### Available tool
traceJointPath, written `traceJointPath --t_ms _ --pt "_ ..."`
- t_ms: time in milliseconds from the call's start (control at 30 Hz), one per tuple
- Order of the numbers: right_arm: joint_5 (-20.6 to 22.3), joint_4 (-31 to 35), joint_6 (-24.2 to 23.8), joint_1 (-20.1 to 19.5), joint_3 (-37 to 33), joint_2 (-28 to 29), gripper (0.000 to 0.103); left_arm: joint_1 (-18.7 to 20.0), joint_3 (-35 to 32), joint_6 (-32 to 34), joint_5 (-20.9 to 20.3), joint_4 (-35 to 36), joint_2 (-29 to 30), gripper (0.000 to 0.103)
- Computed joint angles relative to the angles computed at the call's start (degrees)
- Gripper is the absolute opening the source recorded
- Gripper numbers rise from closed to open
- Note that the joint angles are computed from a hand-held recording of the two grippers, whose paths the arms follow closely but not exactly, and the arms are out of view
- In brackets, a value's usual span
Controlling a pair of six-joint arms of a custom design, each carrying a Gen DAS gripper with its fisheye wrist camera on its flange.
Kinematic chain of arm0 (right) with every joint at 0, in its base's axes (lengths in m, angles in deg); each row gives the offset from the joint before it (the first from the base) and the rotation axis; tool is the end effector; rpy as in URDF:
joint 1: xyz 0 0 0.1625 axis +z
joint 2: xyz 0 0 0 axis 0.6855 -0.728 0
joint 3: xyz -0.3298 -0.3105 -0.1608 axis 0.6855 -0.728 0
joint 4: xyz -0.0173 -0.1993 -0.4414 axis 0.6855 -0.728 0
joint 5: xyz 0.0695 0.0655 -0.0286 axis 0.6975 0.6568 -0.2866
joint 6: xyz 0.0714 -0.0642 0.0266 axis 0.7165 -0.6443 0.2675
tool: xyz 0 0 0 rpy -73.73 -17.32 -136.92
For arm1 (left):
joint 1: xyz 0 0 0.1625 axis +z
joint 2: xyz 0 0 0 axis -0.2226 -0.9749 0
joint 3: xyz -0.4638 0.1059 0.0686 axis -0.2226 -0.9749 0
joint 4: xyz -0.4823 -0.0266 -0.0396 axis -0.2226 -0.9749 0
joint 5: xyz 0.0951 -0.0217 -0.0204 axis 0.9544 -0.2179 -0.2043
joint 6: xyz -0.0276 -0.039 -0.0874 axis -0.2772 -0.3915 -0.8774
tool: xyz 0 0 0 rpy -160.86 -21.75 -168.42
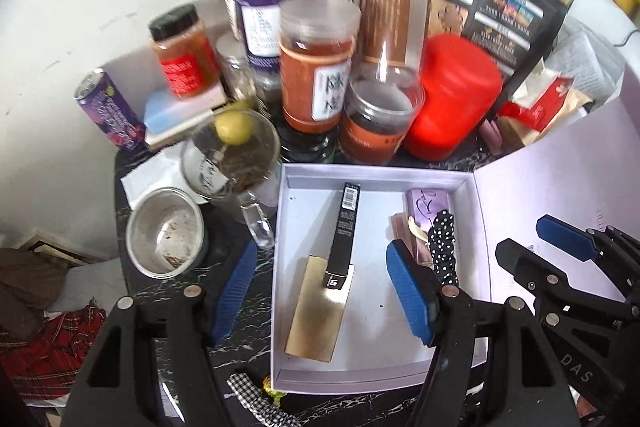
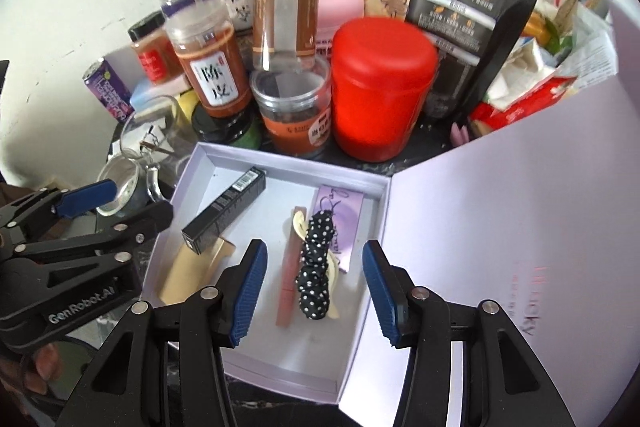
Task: Organize rigid objects
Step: 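Open both tools to release the black box and scrunchie, then withdraw, then move both open tools toward the gingham scrunchie and lollipop on the table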
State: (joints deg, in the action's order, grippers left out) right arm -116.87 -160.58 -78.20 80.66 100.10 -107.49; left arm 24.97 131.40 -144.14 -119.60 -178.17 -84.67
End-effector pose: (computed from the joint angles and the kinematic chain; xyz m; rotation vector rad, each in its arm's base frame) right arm 0.2367 -0.2351 0.1598 0.4443 -2.3970 0.4593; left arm -0.2495 -0.2469 0.1516 0.2059 2.3530 -0.5533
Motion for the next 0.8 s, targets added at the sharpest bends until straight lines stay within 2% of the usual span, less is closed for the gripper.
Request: traceJointPath --t_ms 533,800 --pt "0.11 9.25 5.6 9.73 -3.35 -4.11 0.05 -10.06 -3.05 -13.09 0.07 19.99 -9.34 0.067" --pt "1.23 12.73 8.63 14.59 -4.19 -5.07 0.05 -16.12 -4.1 -19.22 -2.72 27.61 -12.11 0.067"
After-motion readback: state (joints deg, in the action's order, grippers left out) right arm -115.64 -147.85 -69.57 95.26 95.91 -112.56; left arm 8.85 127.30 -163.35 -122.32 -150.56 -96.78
